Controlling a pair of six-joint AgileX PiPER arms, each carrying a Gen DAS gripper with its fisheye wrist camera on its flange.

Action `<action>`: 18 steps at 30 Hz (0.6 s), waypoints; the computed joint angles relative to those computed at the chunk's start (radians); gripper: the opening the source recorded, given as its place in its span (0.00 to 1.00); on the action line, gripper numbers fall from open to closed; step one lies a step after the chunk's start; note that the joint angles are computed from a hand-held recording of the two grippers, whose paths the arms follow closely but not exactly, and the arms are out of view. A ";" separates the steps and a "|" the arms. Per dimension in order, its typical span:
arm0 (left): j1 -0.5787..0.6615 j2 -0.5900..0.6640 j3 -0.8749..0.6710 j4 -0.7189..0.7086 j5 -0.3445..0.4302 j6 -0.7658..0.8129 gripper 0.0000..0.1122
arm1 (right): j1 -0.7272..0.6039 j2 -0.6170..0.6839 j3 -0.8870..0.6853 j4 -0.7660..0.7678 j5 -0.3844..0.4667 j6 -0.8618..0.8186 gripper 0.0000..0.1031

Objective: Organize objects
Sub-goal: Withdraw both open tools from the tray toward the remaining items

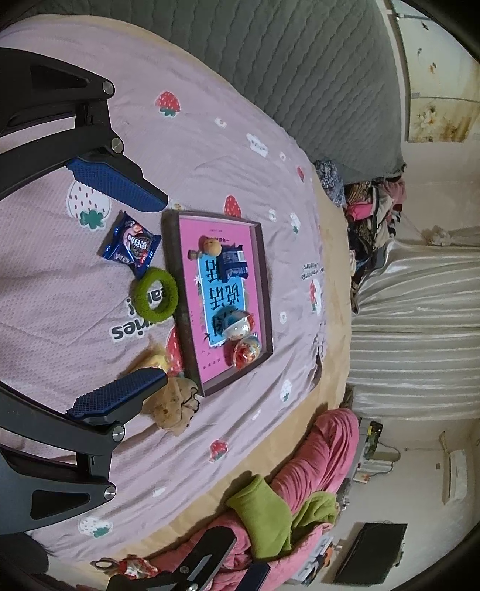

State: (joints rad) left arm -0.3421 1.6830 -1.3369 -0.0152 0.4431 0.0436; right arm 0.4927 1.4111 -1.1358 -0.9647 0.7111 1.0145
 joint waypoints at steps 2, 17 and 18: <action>-0.005 -0.002 0.006 0.009 -0.002 -0.007 0.78 | -0.002 -0.004 0.010 0.003 -0.006 -0.001 0.97; -0.022 0.002 0.053 0.026 -0.025 -0.029 0.78 | -0.021 0.008 0.063 0.020 -0.026 0.001 0.97; -0.023 0.007 0.053 0.026 -0.024 -0.030 0.78 | -0.023 0.011 0.064 0.022 -0.027 0.001 0.97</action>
State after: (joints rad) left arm -0.3649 1.6903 -1.2843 0.0110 0.4189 0.0131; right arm 0.4700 1.4219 -1.0717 -0.9425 0.6838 1.0157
